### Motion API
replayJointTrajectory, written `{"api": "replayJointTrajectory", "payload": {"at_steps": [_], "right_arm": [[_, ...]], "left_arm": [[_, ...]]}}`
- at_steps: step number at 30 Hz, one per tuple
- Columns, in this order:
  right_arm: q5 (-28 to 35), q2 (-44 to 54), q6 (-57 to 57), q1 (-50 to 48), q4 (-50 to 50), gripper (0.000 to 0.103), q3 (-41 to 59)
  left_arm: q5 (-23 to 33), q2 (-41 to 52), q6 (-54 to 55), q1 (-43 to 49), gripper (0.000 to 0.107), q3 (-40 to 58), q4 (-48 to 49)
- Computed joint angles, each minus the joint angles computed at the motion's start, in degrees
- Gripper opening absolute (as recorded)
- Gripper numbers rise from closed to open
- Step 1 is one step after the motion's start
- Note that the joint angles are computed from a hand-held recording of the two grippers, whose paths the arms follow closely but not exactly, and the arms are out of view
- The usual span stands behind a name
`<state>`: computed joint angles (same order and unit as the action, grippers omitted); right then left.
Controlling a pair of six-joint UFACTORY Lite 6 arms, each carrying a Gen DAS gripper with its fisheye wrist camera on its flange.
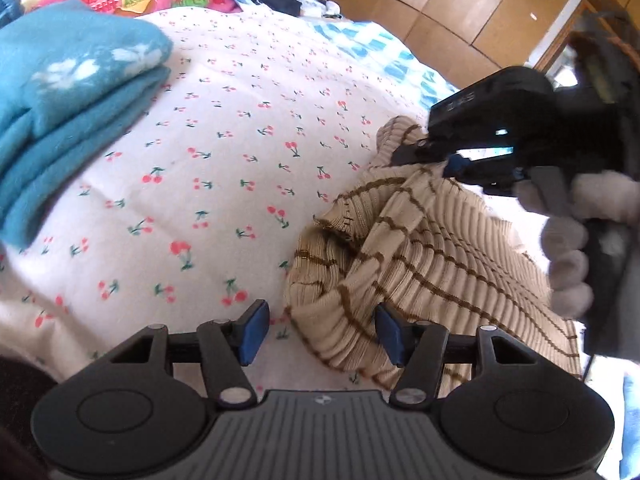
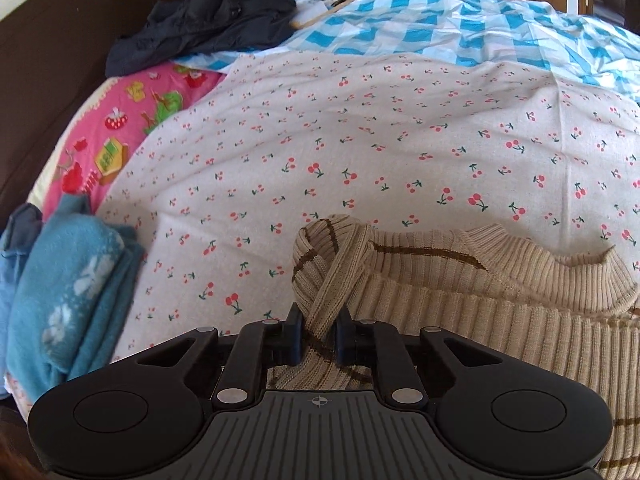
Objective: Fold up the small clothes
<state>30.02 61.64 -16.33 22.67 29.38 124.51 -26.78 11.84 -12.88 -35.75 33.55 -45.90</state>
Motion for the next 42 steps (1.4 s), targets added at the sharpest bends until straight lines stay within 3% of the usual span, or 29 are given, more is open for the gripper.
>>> {"api": "replayJointTrajectory", "payload": {"at_steps": [3, 4, 10, 14, 18, 23, 25, 30, 35, 36, 39, 41, 42], "right_arm": [[-1.85, -5.68, -10.57, -2.85, 11.75, 0.014, -8.97], [-2.58, -8.33, -16.18, -4.17, 17.75, 0.014, -13.23], [3.13, -22.62, -47.55, -16.82, 52.22, 0.014, -36.40], [11.75, -26.64, -58.49, -29.19, 64.18, 0.014, -46.70], [16.34, -21.63, -61.03, -39.41, 65.43, 0.014, -47.99], [19.20, -8.28, -55.36, -46.38, 59.76, 0.013, -39.62], [23.04, -4.87, -52.20, -47.91, 59.08, 0.013, -36.00], [24.29, -4.58, -53.58, -47.29, 58.52, 0.020, -35.37], [28.20, -2.99, -53.56, -48.19, 56.85, 0.040, -33.19], [27.52, -3.46, -54.31, -47.97, 57.12, 0.040, -33.73], [25.76, -4.49, -54.47, -47.68, 58.51, 0.033, -35.46], [25.06, -4.79, -54.16, -47.87, 58.66, 0.017, -35.50], [26.49, -4.38, -54.00, -48.43, 59.25, 0.017, -35.32]], "left_arm": [[0.22, -0.17, 6.65, -1.37, 0.029, 1.69, -3.99], [-0.47, -0.79, 9.49, -2.45, 0.025, 1.93, -6.13], [-2.85, -4.47, 24.58, -10.71, 0.022, 6.45, -15.11], [-2.05, -1.05, 33.57, -16.70, 0.022, 14.84, -17.13], [3.54, 9.78, 41.20, -19.06, 0.022, 28.15, -18.17], [9.12, 25.12, 69.65, -21.48, 0.022, 45.39, -41.61], [8.93, 27.88, 78.33, -22.06, 0.022, 48.65, -50.04], [5.97, 30.86, 89.90, -23.43, 0.022, 54.16, -62.37], [1.99, 33.41, 97.28, -26.17, 0.022, 59.78, -68.85], [2.00, 34.27, 98.24, -25.91, 0.022, 60.72, -69.01], [0.42, 36.47, 102.24, -26.58, 0.022, 64.40, -72.18], [0.14, 36.40, 102.96, -26.64, 0.022, 64.59, -72.83], [-0.05, 36.63, 103.48, -26.64, 0.022, 65.18, -73.24]]}}
